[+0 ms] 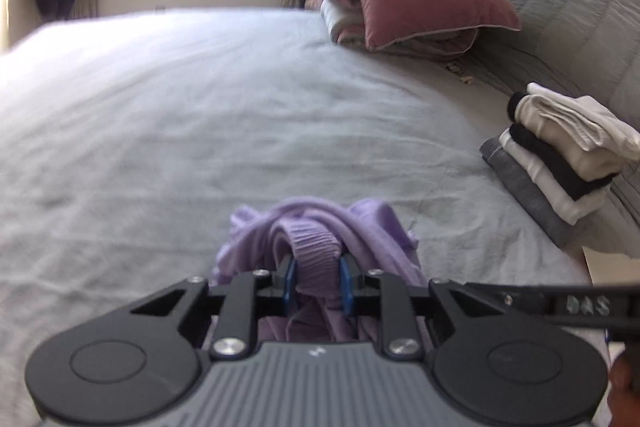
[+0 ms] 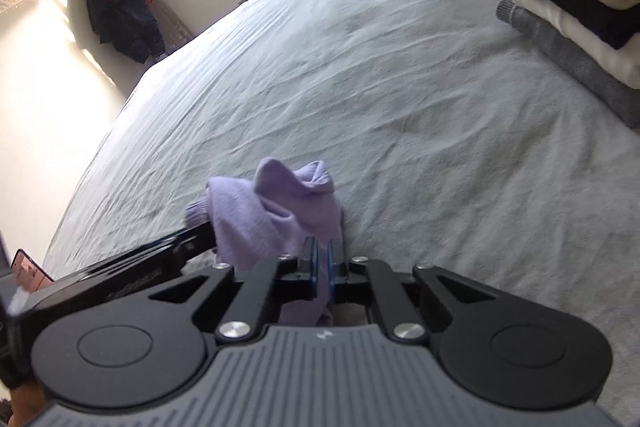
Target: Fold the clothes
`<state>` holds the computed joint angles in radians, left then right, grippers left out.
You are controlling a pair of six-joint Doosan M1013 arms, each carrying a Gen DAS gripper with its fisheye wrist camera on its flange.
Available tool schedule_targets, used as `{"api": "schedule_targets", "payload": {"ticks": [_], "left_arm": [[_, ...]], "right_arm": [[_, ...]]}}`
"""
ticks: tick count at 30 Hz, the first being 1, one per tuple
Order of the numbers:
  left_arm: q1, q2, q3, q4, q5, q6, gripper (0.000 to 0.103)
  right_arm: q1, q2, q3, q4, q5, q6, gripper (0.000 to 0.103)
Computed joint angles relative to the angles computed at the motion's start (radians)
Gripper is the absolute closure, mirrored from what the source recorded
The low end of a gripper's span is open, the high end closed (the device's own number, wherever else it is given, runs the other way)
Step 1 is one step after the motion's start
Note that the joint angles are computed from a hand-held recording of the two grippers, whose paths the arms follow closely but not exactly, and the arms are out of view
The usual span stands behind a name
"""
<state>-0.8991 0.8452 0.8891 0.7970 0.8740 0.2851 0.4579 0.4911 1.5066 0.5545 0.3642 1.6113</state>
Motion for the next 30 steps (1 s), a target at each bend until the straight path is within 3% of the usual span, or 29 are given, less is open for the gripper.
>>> {"api": "schedule_targets", "payload": {"ticks": [4,11,12,14,30], "left_arm": [[-0.016,-0.039,0.045,0.081,0.013,-0.041,0.081],[-0.031,-0.112,0.141,0.159,0.033,-0.135,0.081],[-0.033,-0.121,0.153,0.161,0.036,-0.145,0.081],[-0.036,-0.139,0.178,0.167,0.039,-0.160,0.081],[-0.035,-0.231,0.358,0.236,0.056,-0.380,0.081]], "right_arm": [[-0.003,0.000,-0.001,-0.009,0.015,0.015,0.087],[0.006,-0.001,-0.003,-0.059,0.025,0.052,0.082],[0.007,-0.001,-0.004,-0.073,0.026,0.063,0.078],[0.011,-0.001,-0.003,-0.096,0.025,0.085,0.055],[0.048,0.027,-0.034,-0.177,0.076,0.084,0.053]]}}
